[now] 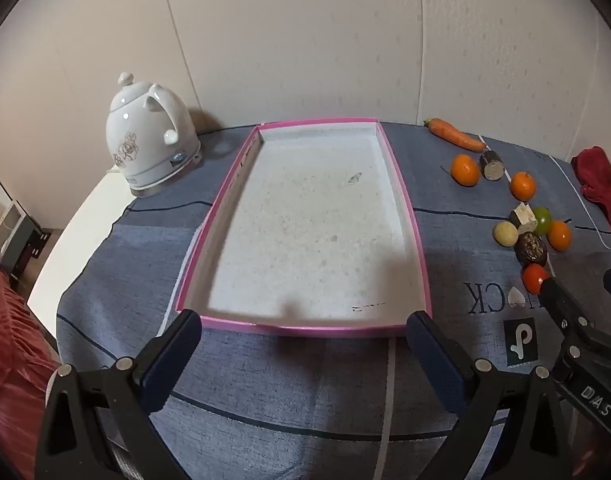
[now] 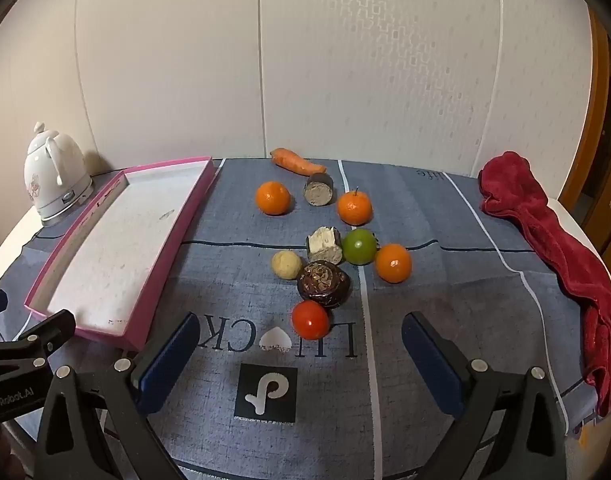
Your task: Organize fruits
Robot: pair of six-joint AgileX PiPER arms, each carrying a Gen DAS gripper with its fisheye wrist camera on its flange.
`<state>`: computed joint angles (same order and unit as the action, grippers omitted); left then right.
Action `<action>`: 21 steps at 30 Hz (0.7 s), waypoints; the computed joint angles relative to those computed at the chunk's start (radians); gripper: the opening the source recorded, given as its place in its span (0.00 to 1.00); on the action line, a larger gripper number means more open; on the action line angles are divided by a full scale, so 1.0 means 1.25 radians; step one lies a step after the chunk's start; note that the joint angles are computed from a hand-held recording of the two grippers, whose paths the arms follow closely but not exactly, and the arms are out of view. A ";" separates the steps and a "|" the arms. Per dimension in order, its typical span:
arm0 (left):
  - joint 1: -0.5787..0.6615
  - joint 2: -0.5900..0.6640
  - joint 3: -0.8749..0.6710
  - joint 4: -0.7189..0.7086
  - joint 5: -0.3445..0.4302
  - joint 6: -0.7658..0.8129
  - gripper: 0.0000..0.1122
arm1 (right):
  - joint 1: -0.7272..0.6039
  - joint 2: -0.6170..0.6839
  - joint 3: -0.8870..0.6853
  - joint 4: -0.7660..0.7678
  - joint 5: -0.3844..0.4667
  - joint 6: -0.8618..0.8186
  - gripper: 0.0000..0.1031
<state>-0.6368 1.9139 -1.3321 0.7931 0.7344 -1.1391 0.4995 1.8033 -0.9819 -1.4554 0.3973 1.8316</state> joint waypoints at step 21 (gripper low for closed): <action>0.000 0.005 0.001 -0.034 -0.014 0.003 0.91 | 0.006 0.004 -0.003 0.035 -0.002 -0.035 1.00</action>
<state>-0.6368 1.9201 -1.3308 0.7505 0.7170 -1.1351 0.5068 1.8081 -0.9854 -1.4116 0.3954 1.7879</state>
